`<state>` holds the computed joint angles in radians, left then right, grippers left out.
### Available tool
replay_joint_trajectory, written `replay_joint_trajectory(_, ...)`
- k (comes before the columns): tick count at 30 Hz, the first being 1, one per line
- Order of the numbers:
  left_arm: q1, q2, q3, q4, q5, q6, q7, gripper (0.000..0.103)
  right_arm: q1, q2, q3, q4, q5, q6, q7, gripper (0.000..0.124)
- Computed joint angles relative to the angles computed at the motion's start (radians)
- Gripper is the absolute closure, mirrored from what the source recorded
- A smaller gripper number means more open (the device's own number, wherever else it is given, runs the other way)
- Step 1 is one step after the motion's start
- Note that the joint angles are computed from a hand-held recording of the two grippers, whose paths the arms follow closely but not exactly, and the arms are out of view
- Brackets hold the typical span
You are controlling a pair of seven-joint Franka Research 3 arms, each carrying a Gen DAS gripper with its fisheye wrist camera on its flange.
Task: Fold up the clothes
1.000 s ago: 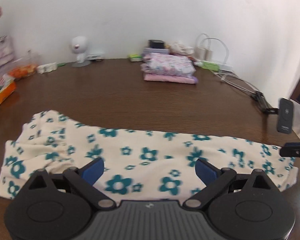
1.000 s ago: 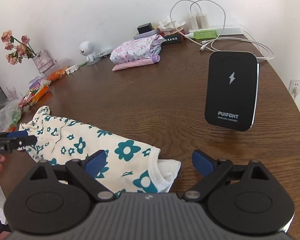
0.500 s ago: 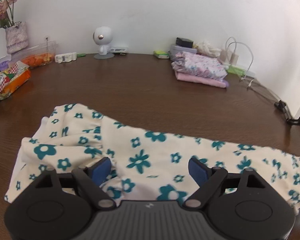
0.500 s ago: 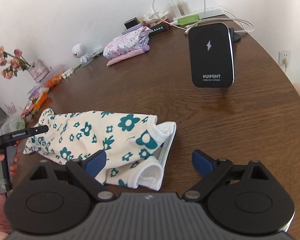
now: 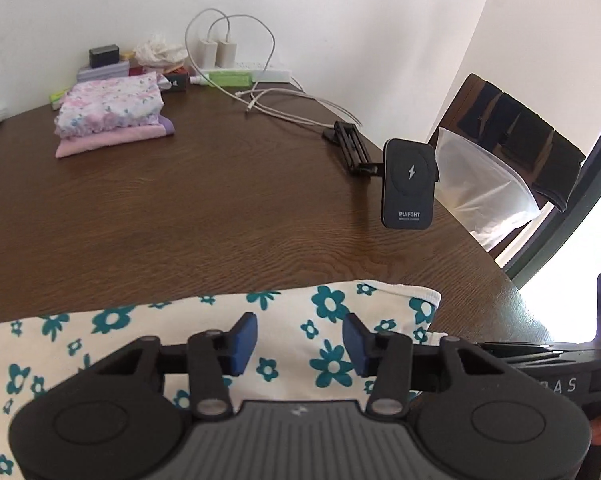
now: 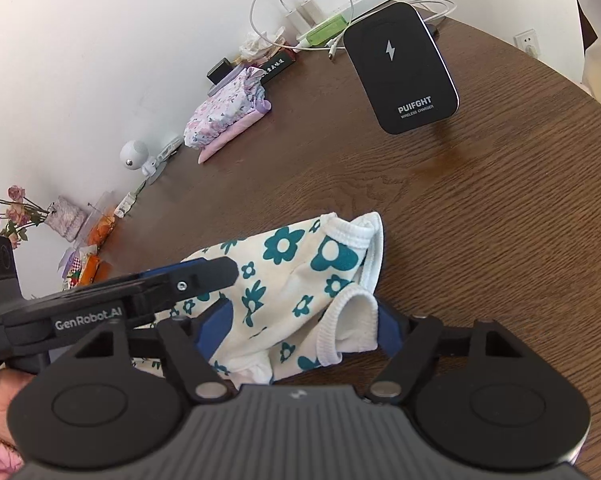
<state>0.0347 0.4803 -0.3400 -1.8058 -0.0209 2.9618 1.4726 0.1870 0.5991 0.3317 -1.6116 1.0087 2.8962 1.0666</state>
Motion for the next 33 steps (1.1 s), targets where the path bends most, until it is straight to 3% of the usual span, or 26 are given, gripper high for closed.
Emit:
replay_joint_trajectory(3, 0.048, 0.007, -0.047, -0.007, -0.047, 0.008, 0.015, 0.06, -0.001, 0.024, 0.012, 0.019, 0.024, 0.01, 0.014, 0.087)
replay_joint_trajectory(5, 0.087, -0.003, -0.08, -0.025, -0.082, 0.021, 0.033, 0.056, 0.01, 0.032, 0.01, 0.021, 0.016, 0.045, 0.006, 0.098)
replay_joint_trajectory(9, 0.114, -0.027, -0.096, -0.031, -0.119, 0.017, 0.053, 0.041, 0.049, 0.028, -0.002, 0.006, -0.077, 0.134, -0.05, 0.107)
replay_joint_trajectory(11, 0.137, -0.026, -0.131, -0.011, -0.15, -0.003, 0.087, 0.032, 0.082, 0.018, -0.014, -0.011, -0.165, 0.195, -0.086, 0.108)
replay_joint_trajectory(14, 0.177, -0.008, -0.199, 0.039, -0.227, -0.061, 0.17, 0.027, 0.184, 0.004, -0.104, -0.038, -0.307, 0.275, -0.076, 0.108)
replay_joint_trajectory(15, 0.165, -0.001, -0.194, 0.067, -0.232, -0.096, 0.184, 0.027, 0.217, 0.002, -0.136, -0.043, -0.345, 0.294, -0.07, 0.108)
replay_joint_trajectory(19, 0.038, 0.018, -0.081, 0.156, -0.189, -0.181, 0.141, 0.028, 0.372, 0.006, -0.295, -0.067, -0.461, 0.371, -0.031, 0.108)
replay_joint_trajectory(23, -0.054, 0.053, 0.01, 0.254, -0.121, -0.297, 0.088, 0.03, 0.549, 0.027, -0.49, -0.08, -0.532, 0.414, 0.002, 0.108)
replay_joint_trajectory(28, -0.138, 0.107, 0.088, 0.362, -0.027, -0.431, 0.004, 0.049, 0.707, 0.067, -0.671, -0.077, -0.586, 0.435, 0.016, 0.109)
replay_joint_trajectory(31, -0.16, 0.121, 0.113, 0.38, 0.016, -0.454, -0.037, 0.065, 0.767, 0.093, -0.737, -0.067, -0.579, 0.446, 0.014, 0.109)
replay_joint_trajectory(33, -0.151, 0.125, 0.107, 0.377, 0.012, -0.448, -0.051, 0.07, 0.797, 0.108, -0.77, -0.061, -0.563, 0.452, 0.011, 0.109)
